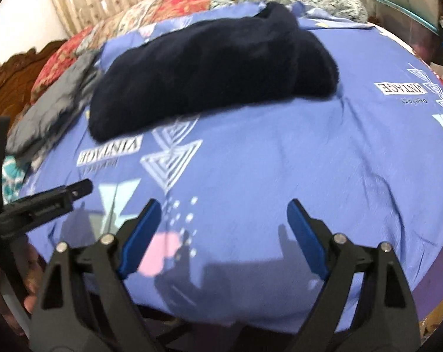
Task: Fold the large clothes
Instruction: 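Open both grippers and pull them back from the folded jacket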
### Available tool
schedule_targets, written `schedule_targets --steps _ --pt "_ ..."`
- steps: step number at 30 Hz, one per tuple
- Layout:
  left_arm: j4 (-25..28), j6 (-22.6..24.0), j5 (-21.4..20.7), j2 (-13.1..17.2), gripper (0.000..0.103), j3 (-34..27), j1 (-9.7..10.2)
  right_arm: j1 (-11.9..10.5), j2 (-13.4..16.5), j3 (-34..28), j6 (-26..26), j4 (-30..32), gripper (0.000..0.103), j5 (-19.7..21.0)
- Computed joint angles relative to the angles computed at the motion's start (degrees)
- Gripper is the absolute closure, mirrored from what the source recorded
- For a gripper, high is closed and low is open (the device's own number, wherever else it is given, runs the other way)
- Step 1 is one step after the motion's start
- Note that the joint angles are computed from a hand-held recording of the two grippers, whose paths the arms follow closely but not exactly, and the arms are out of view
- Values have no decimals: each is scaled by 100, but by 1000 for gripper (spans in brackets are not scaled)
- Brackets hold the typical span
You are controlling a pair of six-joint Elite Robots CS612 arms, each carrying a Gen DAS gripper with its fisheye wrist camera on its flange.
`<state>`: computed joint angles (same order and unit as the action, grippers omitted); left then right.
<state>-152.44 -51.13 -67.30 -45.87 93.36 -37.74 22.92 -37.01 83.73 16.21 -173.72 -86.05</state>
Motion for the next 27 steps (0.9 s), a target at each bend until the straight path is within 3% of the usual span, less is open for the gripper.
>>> schedule_targets --steps 8,27 --pt "-139 -65 100 -113 19 279 -176 73 -109 196 -193 76 18 -94" --pt "-145 140 424 -128 16 277 -257 -103 -216 399 407 -135 18 -122"
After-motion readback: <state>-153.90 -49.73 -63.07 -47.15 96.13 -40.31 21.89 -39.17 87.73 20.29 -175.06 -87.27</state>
